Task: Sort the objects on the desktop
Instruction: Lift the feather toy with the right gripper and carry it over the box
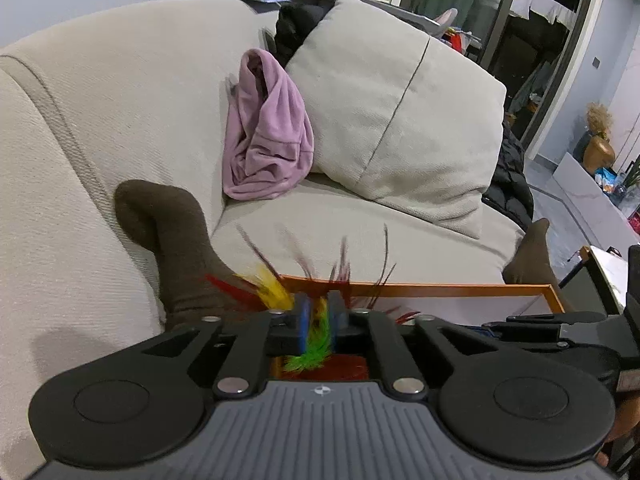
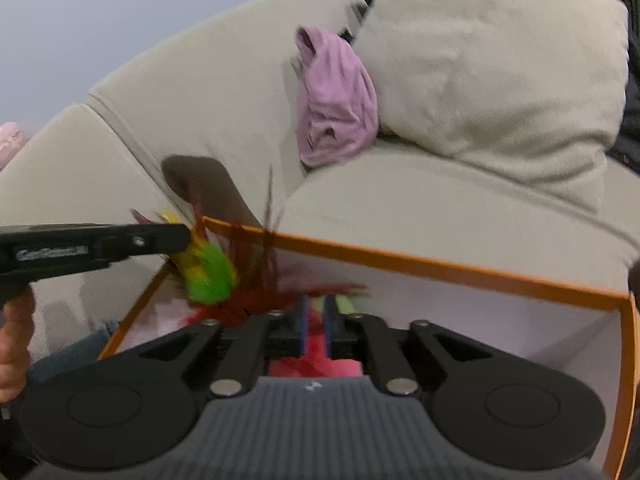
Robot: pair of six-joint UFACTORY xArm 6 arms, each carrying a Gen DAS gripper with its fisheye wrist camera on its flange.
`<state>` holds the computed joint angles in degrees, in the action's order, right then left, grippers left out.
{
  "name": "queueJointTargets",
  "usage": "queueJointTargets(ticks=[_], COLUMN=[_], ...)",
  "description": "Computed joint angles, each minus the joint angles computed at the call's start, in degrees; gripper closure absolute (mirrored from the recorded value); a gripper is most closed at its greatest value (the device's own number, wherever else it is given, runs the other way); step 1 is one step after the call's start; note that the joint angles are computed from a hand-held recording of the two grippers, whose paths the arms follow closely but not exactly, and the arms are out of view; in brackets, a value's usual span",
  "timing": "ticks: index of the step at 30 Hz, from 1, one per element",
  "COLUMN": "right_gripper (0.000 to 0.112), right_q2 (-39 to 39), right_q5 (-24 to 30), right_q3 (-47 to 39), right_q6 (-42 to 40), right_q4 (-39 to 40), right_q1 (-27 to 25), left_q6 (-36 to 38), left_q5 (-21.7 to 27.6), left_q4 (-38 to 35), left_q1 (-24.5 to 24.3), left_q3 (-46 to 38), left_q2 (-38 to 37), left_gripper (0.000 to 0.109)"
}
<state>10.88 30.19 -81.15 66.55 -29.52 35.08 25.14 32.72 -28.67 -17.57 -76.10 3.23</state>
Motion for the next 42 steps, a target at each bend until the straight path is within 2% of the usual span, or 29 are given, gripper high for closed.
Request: queueJointTargets(ticks=[1,2,3,4,6,9,10,11,12,15,17,21,25,31,34,37,39,42], right_gripper=[0.096,0.089,0.074,0.068,0.067,0.067,0.067,0.069,0.077,0.094,0.106,0.110,0.110,0.104,0.101,0.090,0.070,0.066], right_q2=[0.3,0.8,1.4,1.9,2.3,2.9,3.2,3.5,3.5,2.9,2.8,3.7,4.2,2.9,2.2,0.4,-1.2,-2.9], right_q5=[0.3,1.0,2.0,2.7,2.7,2.2,2.1,2.1,1.6,-1.8,-4.5,-6.2,-5.6,-2.7,0.3,2.1,2.7,4.8], right_q3=[-0.2,-0.7,-1.3,-1.8,-1.8,-1.7,-1.7,-1.7,-1.4,0.5,1.5,1.2,0.3,-0.5,-1.5,-1.0,0.3,1.1], right_q6=[-0.9,-2.5,-4.3,-5.9,-8.3,-10.0,-10.5,-10.9,-11.3,-13.6,-16.5,-24.5,-25.6,-22.4,-18.8,-14.6,-12.4,-10.2], right_q4=[1.4,3.5,5.9,8.1,11.4,15.6,17.0,18.4,19.7,24.4,28.9,38.3,38.2,32.5,26.3,18.9,16.3,15.8], right_q1=[-0.1,-0.1,-0.1,-0.1,-0.1,-0.4,-0.5,-0.7,-0.8,-1.0,-0.9,-0.1,0.4,0.6,1.0,1.6,1.9,2.5], left_q6=[-0.1,-0.7,-1.1,-1.3,-1.7,-2.2,-2.0,-1.3,-0.3,-0.7,-2.7,-3.1,-3.2,-4.9,-6.2,-6.4,-6.9,-11.5], left_q5=[-0.7,-1.8,-2.7,-3.8,-6.0,-6.5,-5.1,-4.0,-3.4,-5.3,-6.8,-5.7,-6.7,-5.9,-4.7,-4.7,-4.0,-1.7], left_q4=[0.5,1.5,2.0,2.4,2.9,3.0,2.4,1.5,0.6,2.6,5.2,3.3,3.6,3.9,4.6,5.2,6.7,12.2], left_q1=[0.0,-0.1,0.0,0.0,0.1,0.3,0.4,0.5,0.4,-0.4,-0.6,0.1,-0.1,0.4,0.3,0.0,-0.2,0.0], left_q3=[0.4,1.0,1.5,1.9,2.7,1.9,1.1,0.6,0.4,1.8,2.6,2.1,2.6,2.5,2.5,4.5,6.2,8.5], left_q2=[-0.1,-0.2,-0.2,-0.2,0.0,1.2,1.7,2.0,2.0,1.5,1.2,1.2,1.0,0.1,-1.2,-4.2,-6.5,-9.5], left_gripper=[0.086,0.081,0.076,0.073,0.051,0.051,0.054,0.068,0.077,0.092,0.101,0.105,0.105,0.104,0.104,0.103,0.100,0.091])
